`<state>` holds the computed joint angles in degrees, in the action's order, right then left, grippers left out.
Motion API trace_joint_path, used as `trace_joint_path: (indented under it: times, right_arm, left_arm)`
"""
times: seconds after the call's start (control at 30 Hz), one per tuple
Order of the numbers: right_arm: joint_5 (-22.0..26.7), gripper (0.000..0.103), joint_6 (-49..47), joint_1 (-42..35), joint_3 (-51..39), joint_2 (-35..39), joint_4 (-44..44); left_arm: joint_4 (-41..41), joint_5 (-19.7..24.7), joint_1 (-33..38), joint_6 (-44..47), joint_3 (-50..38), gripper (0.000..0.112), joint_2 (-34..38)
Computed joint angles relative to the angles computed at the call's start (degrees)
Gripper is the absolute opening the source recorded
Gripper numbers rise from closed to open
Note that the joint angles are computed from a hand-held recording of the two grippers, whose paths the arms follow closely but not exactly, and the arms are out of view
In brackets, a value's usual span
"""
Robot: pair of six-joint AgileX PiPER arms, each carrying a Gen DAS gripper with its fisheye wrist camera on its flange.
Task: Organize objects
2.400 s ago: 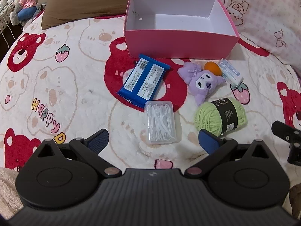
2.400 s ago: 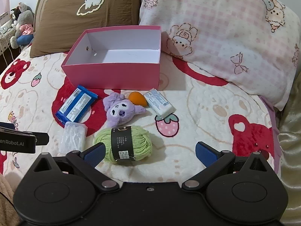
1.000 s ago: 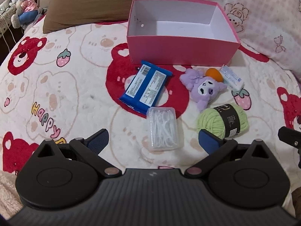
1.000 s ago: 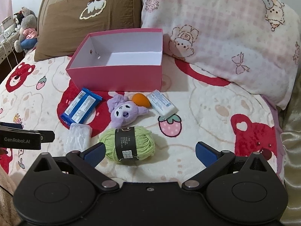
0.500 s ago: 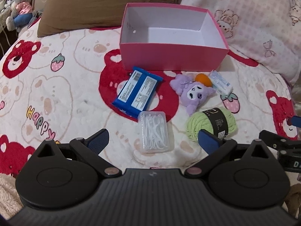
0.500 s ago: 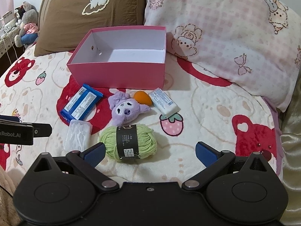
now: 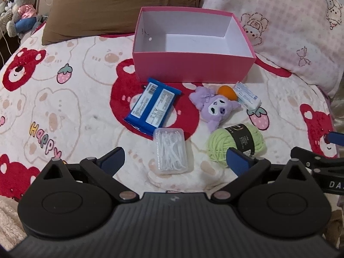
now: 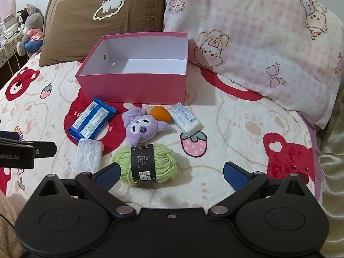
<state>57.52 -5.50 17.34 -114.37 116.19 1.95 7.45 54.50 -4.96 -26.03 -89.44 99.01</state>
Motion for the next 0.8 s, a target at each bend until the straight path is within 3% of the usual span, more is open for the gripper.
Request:
trace_joint_path:
  times: [0.8]
  right_arm:
    - [-0.3, 0.103, 1.0, 0.3, 0.6, -0.4, -0.9]
  left_arm:
    - [0.1, 0.3, -0.6, -0.3, 0.1, 0.102, 0.2]
